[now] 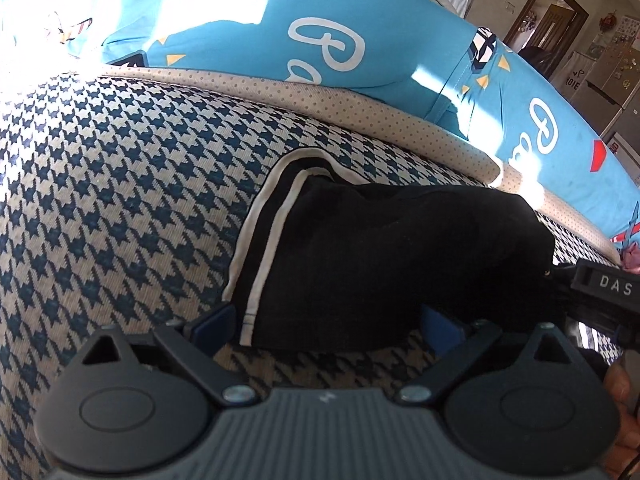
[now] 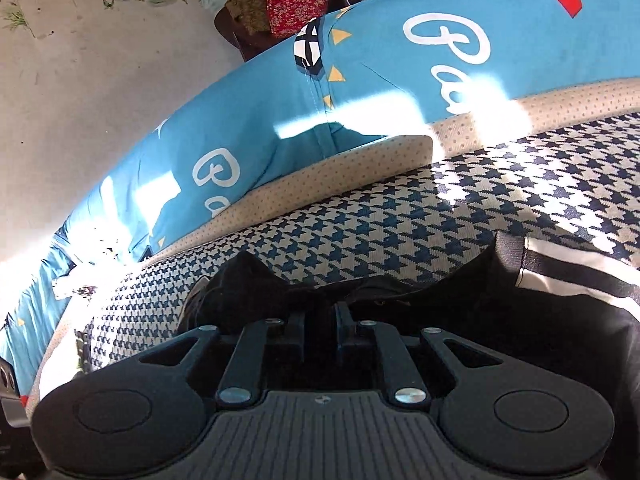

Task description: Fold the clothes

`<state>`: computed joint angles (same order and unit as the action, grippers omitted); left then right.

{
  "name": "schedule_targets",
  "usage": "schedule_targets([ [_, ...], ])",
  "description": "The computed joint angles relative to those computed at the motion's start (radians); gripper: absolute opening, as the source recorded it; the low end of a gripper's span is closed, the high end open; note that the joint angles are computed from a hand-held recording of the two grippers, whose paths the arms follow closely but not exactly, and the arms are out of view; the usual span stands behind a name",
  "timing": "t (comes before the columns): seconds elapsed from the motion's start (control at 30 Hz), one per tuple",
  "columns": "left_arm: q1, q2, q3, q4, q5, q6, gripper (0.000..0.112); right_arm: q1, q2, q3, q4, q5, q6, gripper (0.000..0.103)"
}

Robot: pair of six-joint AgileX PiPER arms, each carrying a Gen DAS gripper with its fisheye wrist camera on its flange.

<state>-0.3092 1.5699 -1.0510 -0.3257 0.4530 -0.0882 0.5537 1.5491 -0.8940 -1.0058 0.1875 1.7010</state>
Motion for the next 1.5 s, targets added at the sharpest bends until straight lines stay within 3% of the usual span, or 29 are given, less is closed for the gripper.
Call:
schedule_targets([
  [0.07,-0.012,0.029,-0.026,0.035,-0.013,-0.046,0.102,-0.009,0.02,-0.013,0.002,0.015,-0.016,0.023],
  [0.23,-0.028,0.089,-0.088,0.115,-0.023,-0.128,0.103,-0.03,-0.004,-0.022,0.224,0.019,-0.246,0.033],
  [0.53,-0.037,0.119,-0.116,0.143,-0.032,-0.146,0.103,0.183,-0.144,0.007,-0.096,0.317,-0.231,0.033],
  [0.73,-0.044,0.128,-0.125,0.178,-0.036,-0.184,0.103,0.26,-0.224,0.06,0.078,0.346,-0.48,0.033],
  [0.87,-0.048,0.132,-0.127,0.193,-0.038,-0.198,0.103,0.326,-0.207,0.091,0.084,0.402,-0.511,0.033],
  [1.17,-0.052,0.133,-0.128,0.207,-0.04,-0.205,0.103,0.358,-0.138,0.07,0.061,0.411,-0.497,0.033],
  [1.37,-0.046,0.132,-0.129,0.185,-0.036,-0.183,0.103,0.412,-0.072,0.043,-0.017,0.498,-0.466,0.046],
  [1.5,-0.049,0.133,-0.129,0.184,-0.034,-0.184,0.103,0.436,-0.022,0.032,-0.047,0.571,-0.453,0.045],
])
